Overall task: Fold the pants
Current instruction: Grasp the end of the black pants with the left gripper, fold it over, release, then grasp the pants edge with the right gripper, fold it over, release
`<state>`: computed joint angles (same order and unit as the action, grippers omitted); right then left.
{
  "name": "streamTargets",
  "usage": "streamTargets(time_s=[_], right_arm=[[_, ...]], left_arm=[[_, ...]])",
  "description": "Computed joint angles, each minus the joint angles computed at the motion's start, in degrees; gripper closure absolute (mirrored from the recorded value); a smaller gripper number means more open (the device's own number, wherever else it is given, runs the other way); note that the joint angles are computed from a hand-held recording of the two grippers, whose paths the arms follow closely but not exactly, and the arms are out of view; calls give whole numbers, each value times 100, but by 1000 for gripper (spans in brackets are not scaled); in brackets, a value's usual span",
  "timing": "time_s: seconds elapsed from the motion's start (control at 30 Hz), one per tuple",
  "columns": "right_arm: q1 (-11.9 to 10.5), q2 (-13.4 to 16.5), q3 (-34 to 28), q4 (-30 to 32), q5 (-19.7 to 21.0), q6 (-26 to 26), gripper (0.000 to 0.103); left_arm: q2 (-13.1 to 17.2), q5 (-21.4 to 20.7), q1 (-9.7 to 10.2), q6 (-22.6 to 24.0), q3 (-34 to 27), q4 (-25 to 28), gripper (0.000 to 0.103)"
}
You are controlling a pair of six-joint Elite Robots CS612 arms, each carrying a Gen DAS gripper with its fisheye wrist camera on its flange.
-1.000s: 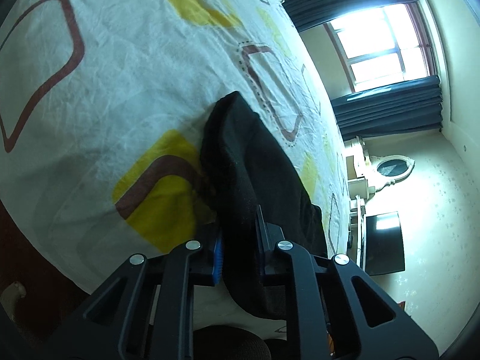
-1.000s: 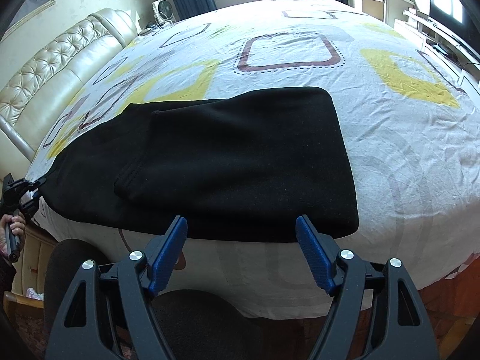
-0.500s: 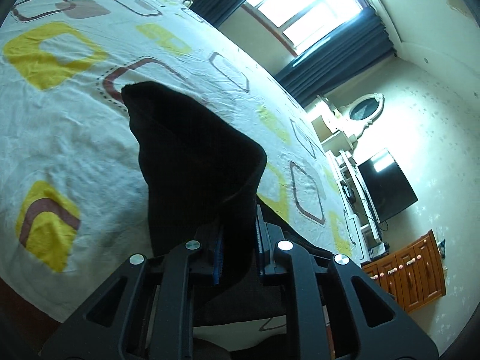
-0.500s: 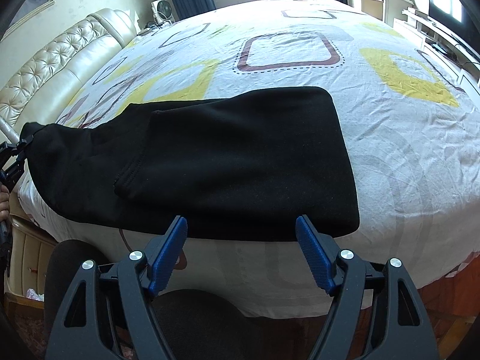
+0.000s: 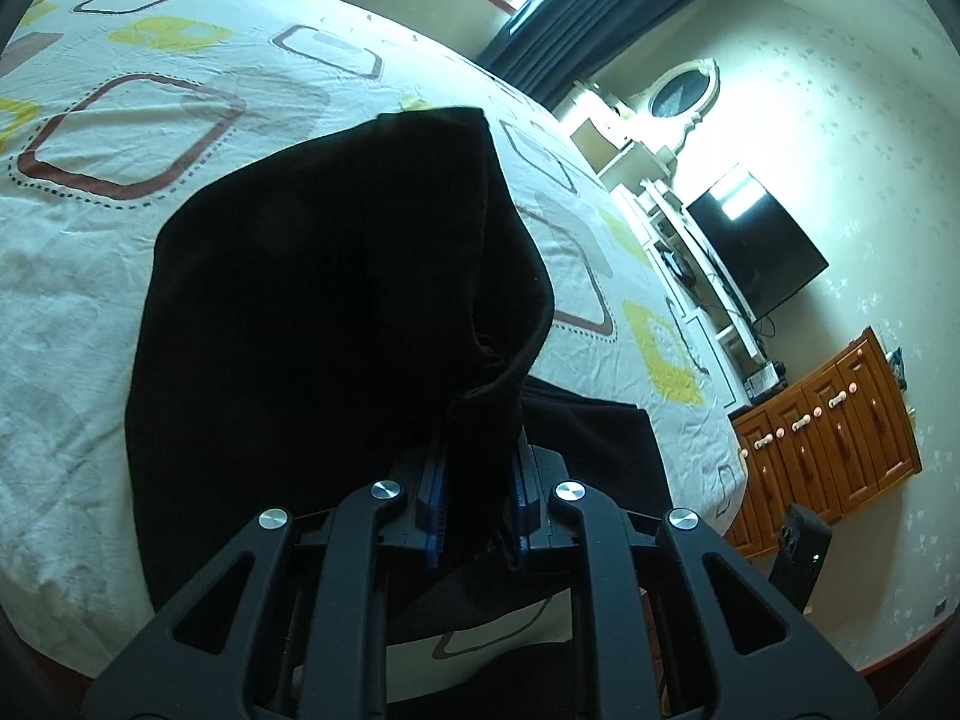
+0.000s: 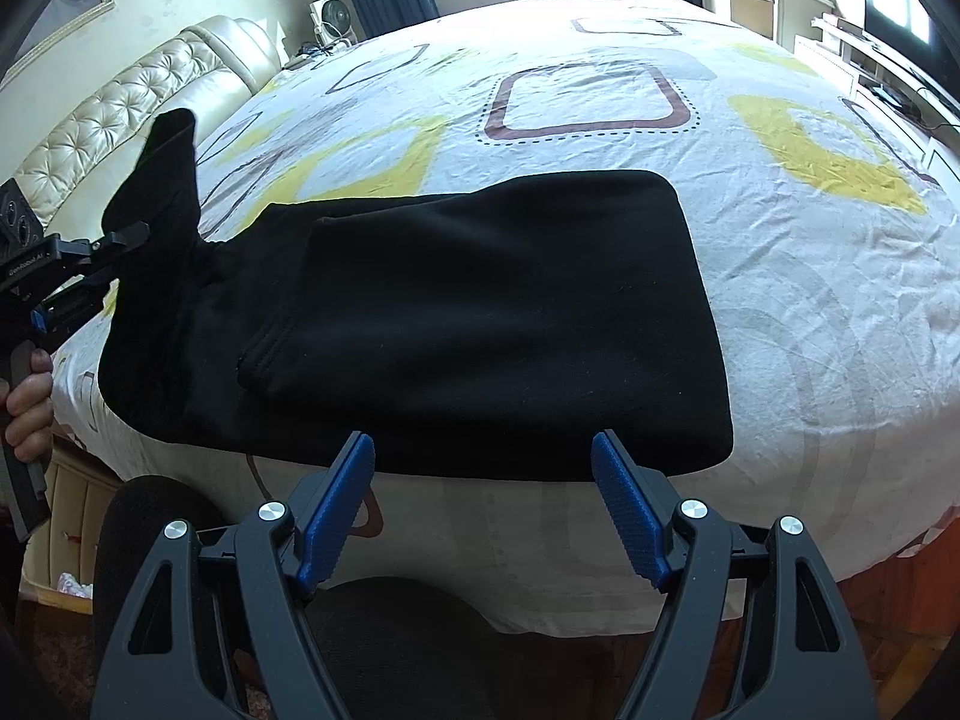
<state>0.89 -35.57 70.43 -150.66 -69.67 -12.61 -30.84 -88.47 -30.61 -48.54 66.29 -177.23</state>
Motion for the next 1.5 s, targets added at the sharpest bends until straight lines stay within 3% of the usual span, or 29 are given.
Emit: streamTargets(time_s=[0.23, 0.33, 0.43, 0.53, 0.6, 0.7, 0.8, 0.9, 1.03, 1.1, 1.23, 1.4, 1.5], right_arm=[[-31, 36, -48, 87, 112, 56, 29], [-39, 46, -63, 110, 122, 59, 29], [-54, 58, -84, 150, 160, 84, 29], [-62, 74, -115, 229, 153, 147, 29], [-70, 84, -133, 271, 131, 221, 29], [-105, 81, -125, 258, 206, 397, 29], [-139, 76, -112, 221, 347, 538, 29], [-159, 76, -120, 227, 546, 671, 29], [-166, 147, -296, 529, 977, 716, 29], [-145, 225, -466, 731, 1176, 780, 29], [-64, 470, -985, 1201, 1599, 927, 29], [28, 929, -1812, 1548, 2151, 1357, 25], [94, 1054, -2108, 1475, 1968, 1682, 26]], left_arm=[[443, -244, -128, 243, -750, 1099, 87], [553, 91, -223, 613, -980, 1626, 87], [528, 374, -295, 941, -1007, 1767, 82], [438, 516, -342, 1017, -941, 1839, 69], [333, 652, -372, 966, -812, 1884, 46], [141, 753, -394, 932, -529, 1823, 33], [-87, 1254, -472, 1049, -212, 1940, 16], [-331, 1823, -525, 1232, 186, 2051, 12], [-554, 2637, -553, 1213, 518, 2697, 11], [-627, 2490, -480, 1052, 717, 2562, 10], [-684, 1970, -311, 267, 946, 2123, 5], [-715, 2124, -313, -37, 1153, 1427, 5], [-745, 2371, -349, -140, 1244, 1069, 5]])
